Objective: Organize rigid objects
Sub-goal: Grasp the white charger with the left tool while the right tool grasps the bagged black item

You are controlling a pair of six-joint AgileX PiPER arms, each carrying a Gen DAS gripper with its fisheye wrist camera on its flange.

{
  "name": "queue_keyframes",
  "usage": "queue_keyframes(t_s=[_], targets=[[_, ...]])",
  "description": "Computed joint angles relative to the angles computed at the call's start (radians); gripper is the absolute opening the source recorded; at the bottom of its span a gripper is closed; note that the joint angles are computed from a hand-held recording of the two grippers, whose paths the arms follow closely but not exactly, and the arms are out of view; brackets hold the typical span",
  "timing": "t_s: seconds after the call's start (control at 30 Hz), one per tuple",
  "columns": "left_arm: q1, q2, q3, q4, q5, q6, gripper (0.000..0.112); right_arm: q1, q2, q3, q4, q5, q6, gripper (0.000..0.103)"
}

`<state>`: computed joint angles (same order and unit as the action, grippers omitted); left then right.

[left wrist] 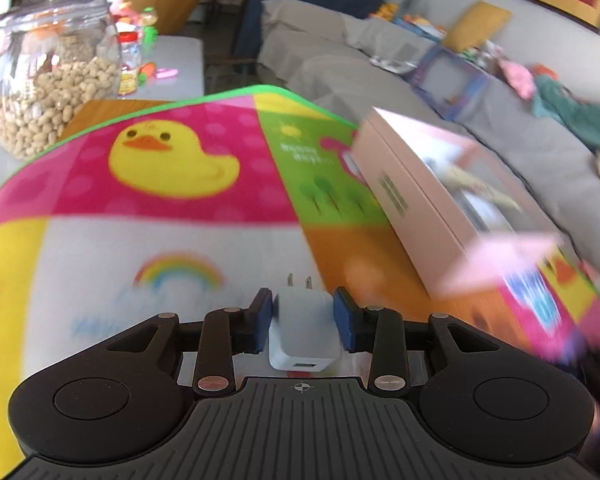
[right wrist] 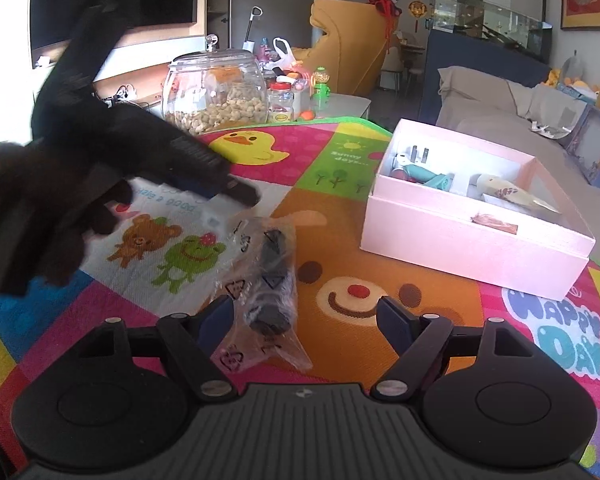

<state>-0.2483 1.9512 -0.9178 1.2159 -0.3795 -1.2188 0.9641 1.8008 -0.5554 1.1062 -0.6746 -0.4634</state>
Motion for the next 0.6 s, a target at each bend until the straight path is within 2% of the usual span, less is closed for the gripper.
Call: queue_keyframes(t_s=[0.07, 0.2, 0.23, 0.27, 0.33, 0.43, 0.53, 0.6], targets=[[0.021, -0.055, 0.094, -0.035, -0.030, 0.097, 0.038, -0.022, -0.006, -0.015, -0.027, 0.033, 0.000, 0.079], [0.021, -0.124, 0.203, -0.159, -0.034, 0.276, 0.038, -0.096, 0.015, -0.069, -0.128, 0.107, 0.062, 0.078], [0.021, -0.129, 0.211, -0.171, -0.034, 0.290, 0.038, -0.114, 0.026, -0.088, -0.135, 0.128, 0.065, 0.074], [0.020, -0.131, 0.213, -0.181, -0.032, 0.290, 0.038, -0.134, 0.039, -0.113, -0.130, 0.160, 0.053, 0.060], [0.012, -0.134, 0.212, -0.181, -0.021, 0.266, 0.038, -0.169, 0.048, -0.163, -0.054, 0.257, -0.051, 0.037], [-0.009, -0.146, 0.222, -0.197, -0.005, 0.290, 0.038, -0.151, 0.020, -0.151, 0.053, 0.253, -0.159, 0.026], [-0.020, -0.154, 0.240, -0.218, -0.011, 0.320, 0.038, -0.124, -0.012, -0.103, 0.149, 0.210, -0.226, 0.025], [-0.040, -0.163, 0.258, -0.296, -0.003, 0.401, 0.038, -0.118, -0.037, -0.063, 0.170, 0.196, -0.220, 0.025]])
